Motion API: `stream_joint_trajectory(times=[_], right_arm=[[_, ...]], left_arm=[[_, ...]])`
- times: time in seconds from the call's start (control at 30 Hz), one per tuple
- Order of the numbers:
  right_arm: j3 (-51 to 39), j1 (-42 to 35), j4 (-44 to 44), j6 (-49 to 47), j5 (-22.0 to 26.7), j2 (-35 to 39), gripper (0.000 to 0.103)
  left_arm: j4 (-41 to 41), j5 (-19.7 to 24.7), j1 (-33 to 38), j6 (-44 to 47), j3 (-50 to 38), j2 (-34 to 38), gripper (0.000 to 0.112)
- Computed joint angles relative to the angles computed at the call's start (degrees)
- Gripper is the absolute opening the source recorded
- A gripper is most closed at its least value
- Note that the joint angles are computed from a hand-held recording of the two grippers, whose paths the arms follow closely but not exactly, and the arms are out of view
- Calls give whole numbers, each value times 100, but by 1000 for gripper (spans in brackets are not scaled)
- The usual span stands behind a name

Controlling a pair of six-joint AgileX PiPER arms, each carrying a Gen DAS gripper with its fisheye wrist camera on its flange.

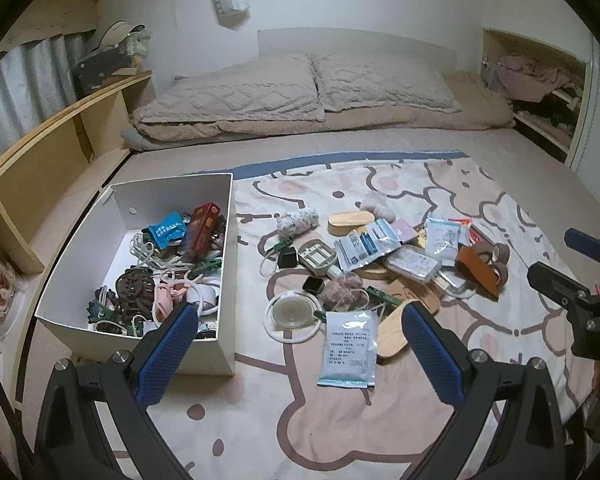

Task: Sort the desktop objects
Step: 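Move both tools toward the white sachet and brown leather strip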

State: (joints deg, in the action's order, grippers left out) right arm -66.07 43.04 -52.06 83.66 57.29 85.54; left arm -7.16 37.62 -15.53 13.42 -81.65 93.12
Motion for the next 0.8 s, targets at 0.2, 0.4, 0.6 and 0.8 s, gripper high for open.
stream_joint_trajectory(times=[0.2,0.4,0.6,0.8], right_arm=[[146,1,64,3,-72,-99,103],[516,-10,107,182,-304,-242,103],[955,-70,165,401,-568,-419,103],[1452,-147,110,736,-847,-627,103]], left_arm=[[-4,132,-25,-45,34,-19,102],[319,113,-175,-277,213,-76,102],[680,61,-371,-642,377,-41,102],[1065,-16,-637,-1162,570,131,102]])
